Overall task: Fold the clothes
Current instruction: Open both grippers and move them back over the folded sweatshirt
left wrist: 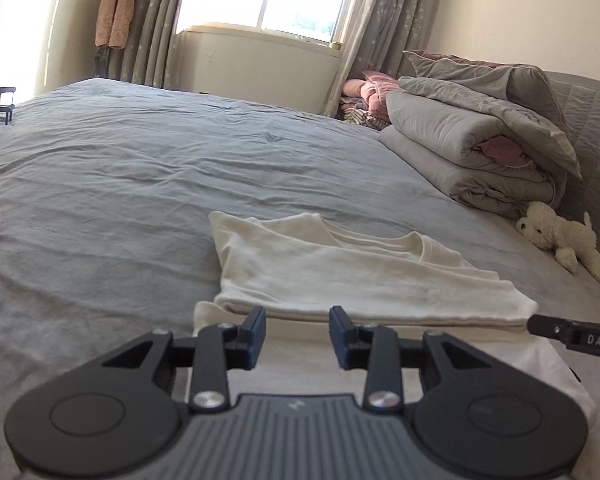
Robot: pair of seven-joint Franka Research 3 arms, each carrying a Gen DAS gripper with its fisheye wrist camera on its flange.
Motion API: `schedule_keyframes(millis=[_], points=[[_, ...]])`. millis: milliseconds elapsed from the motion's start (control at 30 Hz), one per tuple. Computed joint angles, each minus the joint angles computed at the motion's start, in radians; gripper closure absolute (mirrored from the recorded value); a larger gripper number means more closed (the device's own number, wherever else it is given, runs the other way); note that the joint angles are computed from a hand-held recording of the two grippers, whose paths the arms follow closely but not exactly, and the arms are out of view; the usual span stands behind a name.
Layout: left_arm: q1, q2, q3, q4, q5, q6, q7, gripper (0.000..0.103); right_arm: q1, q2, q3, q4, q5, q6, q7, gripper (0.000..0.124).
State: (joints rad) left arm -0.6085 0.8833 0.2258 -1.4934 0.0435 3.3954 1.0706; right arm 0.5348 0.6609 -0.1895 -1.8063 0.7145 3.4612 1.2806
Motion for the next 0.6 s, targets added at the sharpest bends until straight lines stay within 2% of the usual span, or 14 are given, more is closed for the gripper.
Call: schedule_keyframes(millis=[167, 233, 267, 367, 467, 600], points=[[0.119, 0.003, -0.186, -0.005, 0.155, 0.013, 0.072, 0.066, -0.053, 0.002, 0.125, -0.011, -0.125, 0.02, -0.018, 0.083], [0.143, 0.001, -0.222, -0.015, 0.2, 0.006, 0.1, 0.065, -0.09, 0.001, 0.182, -0.027, -0.171, 0.048, -0.009, 0.082], [0.141, -0.003, -0.219, -0.026, 0.21, 0.008, 0.11, 0.065, -0.092, 0.001, 0.187, -0.034, -0.184, 0.052, -0.015, 0.082], [0.139, -0.031, -0.202, -0.087, 0.233, 0.04, 0.151, 0.065, -0.04, 0.001, 0.126, -0.076, -0.177, 0.059, -0.08, 0.081], [0.158, -0.067, -0.202, -0.16, 0.239, 0.079, 0.188, 0.065, -0.117, -0.028, 0.183, -0.164, -0.233, 0.147, -0.089, 0.074], [0.181, -0.12, -0.191, -0.264, 0.199, 0.13, 0.228, 0.065, -0.229, -0.087, 0.252, -0.292, -0.304, 0.226, -0.041, 0.072]])
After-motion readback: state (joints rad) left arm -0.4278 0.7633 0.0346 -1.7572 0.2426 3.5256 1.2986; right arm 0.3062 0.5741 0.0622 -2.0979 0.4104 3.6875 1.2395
